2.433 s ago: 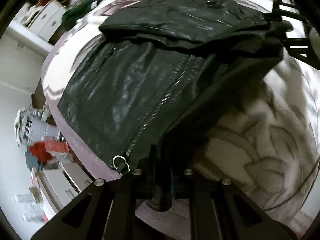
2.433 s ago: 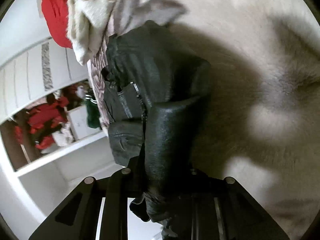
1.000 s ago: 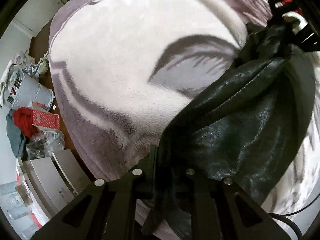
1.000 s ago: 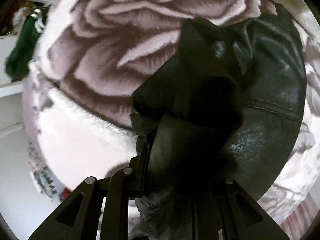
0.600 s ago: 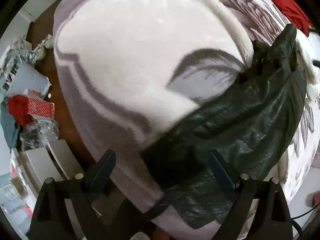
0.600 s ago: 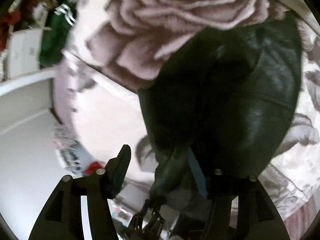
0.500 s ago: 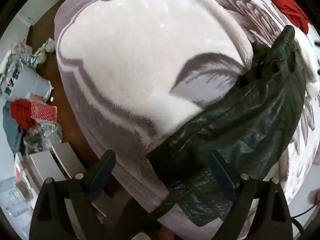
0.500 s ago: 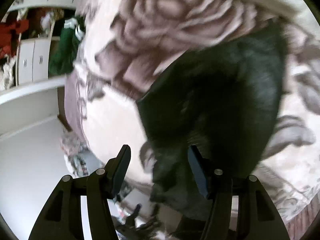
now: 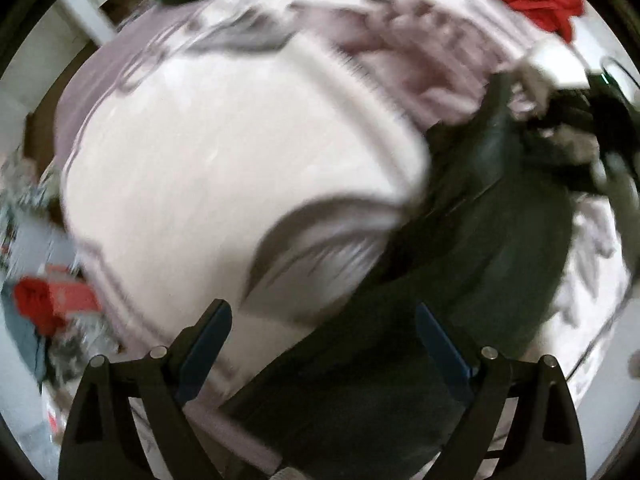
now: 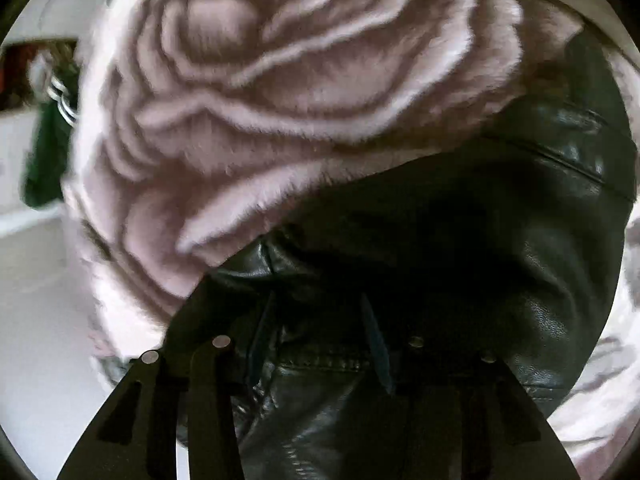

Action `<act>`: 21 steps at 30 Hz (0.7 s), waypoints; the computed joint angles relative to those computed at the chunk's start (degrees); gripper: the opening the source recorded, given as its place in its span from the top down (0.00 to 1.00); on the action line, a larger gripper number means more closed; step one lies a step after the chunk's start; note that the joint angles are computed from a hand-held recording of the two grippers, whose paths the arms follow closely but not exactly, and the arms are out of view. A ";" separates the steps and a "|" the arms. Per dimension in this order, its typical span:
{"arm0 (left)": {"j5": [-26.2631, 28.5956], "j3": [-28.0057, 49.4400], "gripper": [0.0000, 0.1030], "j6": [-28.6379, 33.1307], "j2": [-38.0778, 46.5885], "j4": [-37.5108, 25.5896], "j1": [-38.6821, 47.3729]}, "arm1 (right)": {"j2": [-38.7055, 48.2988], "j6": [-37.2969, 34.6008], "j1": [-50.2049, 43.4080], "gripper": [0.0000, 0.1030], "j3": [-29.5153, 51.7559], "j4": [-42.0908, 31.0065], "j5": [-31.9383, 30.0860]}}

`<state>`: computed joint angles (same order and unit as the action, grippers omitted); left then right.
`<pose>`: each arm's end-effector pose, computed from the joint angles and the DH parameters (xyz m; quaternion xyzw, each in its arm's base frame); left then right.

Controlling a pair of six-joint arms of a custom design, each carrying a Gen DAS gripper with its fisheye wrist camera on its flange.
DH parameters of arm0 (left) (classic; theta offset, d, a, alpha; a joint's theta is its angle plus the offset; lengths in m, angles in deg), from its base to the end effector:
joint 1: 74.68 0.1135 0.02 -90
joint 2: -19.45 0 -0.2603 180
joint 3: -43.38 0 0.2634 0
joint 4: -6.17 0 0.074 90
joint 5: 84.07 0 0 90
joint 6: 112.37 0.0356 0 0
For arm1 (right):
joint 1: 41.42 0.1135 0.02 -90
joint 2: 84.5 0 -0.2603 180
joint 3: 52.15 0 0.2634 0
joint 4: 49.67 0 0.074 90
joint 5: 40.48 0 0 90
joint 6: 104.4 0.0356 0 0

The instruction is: Fold large clothes

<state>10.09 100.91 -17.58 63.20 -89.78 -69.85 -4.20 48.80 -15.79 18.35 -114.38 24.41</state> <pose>0.1026 0.0061 0.2478 0.0021 0.9970 -0.0304 0.0710 0.2316 0.1278 0.2229 -0.2837 -0.9251 -0.2459 0.0568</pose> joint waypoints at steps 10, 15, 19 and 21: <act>2.43 0.16 0.00 -12.91 36.25 34.69 -21.23 | -33.81 -23.54 -31.16 0.48 -6.20 -34.40 2.22; 4.28 3.54 0.00 -9.07 38.59 32.22 -19.74 | -35.32 -27.07 -33.37 0.48 -12.09 -31.58 -0.39; 3.57 6.18 0.00 -7.47 26.69 21.85 -15.47 | -35.05 -13.29 -17.64 0.48 -13.01 -24.58 0.06; 3.80 7.05 0.00 -4.72 19.46 15.58 -9.77 | -37.87 -3.16 -7.71 0.48 -12.54 -23.28 1.05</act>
<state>13.90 107.96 -22.30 82.66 -74.20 -79.62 -42.07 45.64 -23.50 5.81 -137.65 25.46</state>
